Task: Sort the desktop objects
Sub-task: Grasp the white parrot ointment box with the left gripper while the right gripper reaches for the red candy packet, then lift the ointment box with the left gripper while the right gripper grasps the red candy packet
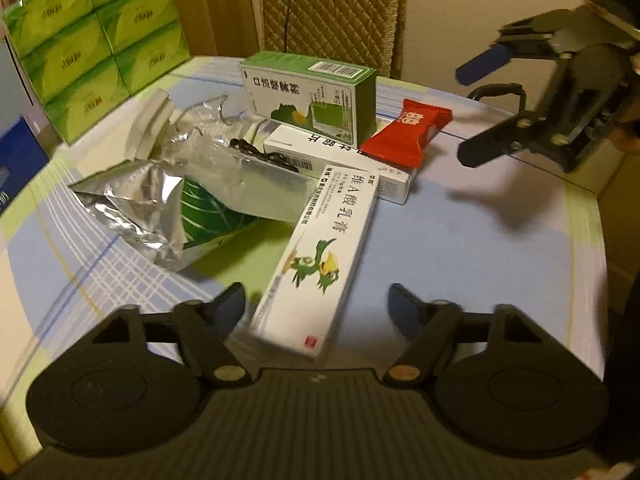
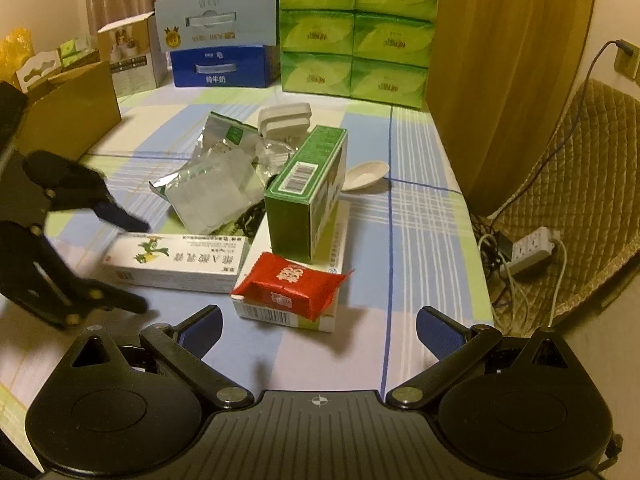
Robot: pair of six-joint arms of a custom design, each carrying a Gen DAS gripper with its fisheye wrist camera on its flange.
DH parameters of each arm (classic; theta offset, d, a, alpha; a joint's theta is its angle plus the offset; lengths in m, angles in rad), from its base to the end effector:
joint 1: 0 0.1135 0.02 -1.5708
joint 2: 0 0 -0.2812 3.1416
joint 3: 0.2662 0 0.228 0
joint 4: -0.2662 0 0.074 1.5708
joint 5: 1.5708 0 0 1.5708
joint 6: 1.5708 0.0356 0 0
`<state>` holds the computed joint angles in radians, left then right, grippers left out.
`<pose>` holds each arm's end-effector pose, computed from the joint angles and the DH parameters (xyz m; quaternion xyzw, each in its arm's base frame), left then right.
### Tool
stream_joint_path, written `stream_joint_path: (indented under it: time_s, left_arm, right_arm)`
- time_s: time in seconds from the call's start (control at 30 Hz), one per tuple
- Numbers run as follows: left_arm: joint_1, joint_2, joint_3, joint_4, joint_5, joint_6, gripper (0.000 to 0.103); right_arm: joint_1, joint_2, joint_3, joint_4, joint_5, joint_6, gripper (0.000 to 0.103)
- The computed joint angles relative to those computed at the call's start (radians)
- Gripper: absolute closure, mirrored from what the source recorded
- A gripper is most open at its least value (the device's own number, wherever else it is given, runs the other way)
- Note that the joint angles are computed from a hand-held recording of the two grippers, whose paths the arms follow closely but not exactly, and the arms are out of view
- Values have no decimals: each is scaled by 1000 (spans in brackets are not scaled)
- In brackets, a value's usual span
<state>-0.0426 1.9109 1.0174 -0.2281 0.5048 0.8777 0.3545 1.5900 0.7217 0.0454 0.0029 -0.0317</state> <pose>0.3430 -0.0319 0.1500 0.4690 0.8211 -0.1351 0.2959 0.2700 0.0998 0.1852 -0.1781 0.9137 0.0574 0.3608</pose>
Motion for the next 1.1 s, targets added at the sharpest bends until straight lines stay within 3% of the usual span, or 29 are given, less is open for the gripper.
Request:
stream_joint_path:
  time_s: [0.1, 0.27, 0.43, 0.53, 0.7, 0.87, 1.1]
  left_arm:
    - [-15, 5, 5, 7, -17, -68, 63]
    - [-3, -65, -30, -46, -60, -170, 69]
    - [-17, -178, -139, -71, -133, -220, 70]
    - [-23, -224, -210, -21, -150, -239, 70]
    - [-29, -253, -262, 30, -159, -276, 69]
    - [-38, -241, -276, 91, -160, -324, 57]
    - [-60, -240, -304, 169, -154, -347, 56]
  right_arm:
    - [3, 5, 6, 6, -4, -1, 2]
    - [23, 27, 18, 21, 2, 64, 2]
    - [65, 72, 51, 15, 64, 168, 4]
    - [73, 101, 78, 8, 91, 215, 19]
    - [78, 144, 108, 11, 111, 223, 27]
    - [74, 152, 90, 36, 102, 232, 52]
    - [47, 90, 31, 45, 71, 248, 57]
